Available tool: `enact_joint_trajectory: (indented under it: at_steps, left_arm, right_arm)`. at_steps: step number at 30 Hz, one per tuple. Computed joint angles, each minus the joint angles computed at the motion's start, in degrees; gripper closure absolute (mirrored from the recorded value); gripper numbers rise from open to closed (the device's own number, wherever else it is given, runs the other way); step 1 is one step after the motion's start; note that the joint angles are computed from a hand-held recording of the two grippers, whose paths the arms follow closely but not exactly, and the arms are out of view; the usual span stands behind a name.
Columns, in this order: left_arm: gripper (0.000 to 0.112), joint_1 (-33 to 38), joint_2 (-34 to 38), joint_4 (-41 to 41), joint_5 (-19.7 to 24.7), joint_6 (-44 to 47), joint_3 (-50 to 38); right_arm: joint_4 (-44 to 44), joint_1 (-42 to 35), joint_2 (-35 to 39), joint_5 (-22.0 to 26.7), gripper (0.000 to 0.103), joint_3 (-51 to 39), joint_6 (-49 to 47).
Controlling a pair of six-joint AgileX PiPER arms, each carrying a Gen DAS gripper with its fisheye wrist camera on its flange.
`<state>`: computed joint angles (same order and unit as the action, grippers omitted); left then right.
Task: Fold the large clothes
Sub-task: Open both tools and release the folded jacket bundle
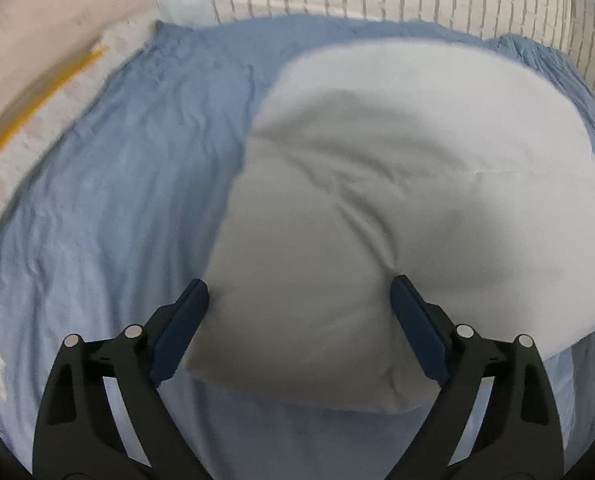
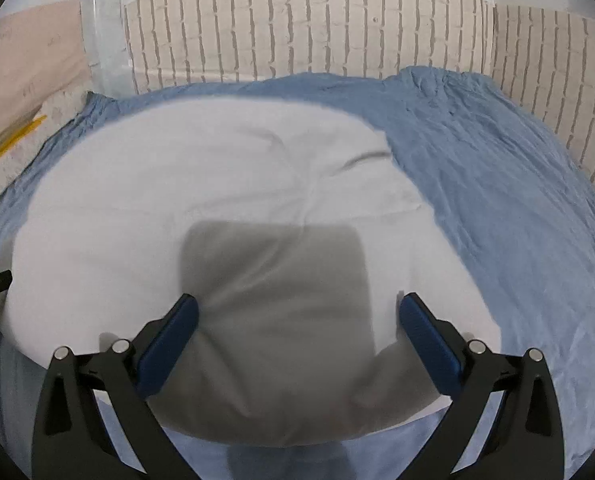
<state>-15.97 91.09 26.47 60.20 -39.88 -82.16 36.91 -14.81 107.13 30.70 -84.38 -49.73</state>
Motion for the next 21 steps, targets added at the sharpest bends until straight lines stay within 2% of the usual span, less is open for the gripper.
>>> enact_joint_trajectory:
  at_steps: [3,7,11,16,18,21]
  left_arm:
    - [0.018,2.41,2.56,-1.75,-4.56,2.1,0.72]
    - [0.017,1.34,2.87,-0.58,-6.09,1.42,2.15]
    - [0.012,6.96,4.96,-6.78,-9.11,8.39,0.93]
    - [0.012,9.02,3.2,-9.18,-7.4,11.45,0.98]
    - [0.014,9.13,3.12,-10.72,-5.55,11.68,-0.44]
    - [0.015,9.78,0.68,-11.07,-3.12,12.97,-0.57]
  right_arm:
    - [-2.21,1.29,0.93,-2.24,0.002,1.47,0.59]
    - [-2.71,2.07,3.89,-2.05,0.002,-0.77,2.5]
    - [-3.89,2.89,6.14,-1.79,0.002,-2.43,3.2]
    - [-7.03,2.47,6.77,2.52,0.002,-5.38,6.75]
    - [-7.53,1.02,6.65,7.57,0.002,-7.89,7.82]
    - [-6.95,-1.35,4.97,11.96,0.002,-9.24,7.15]
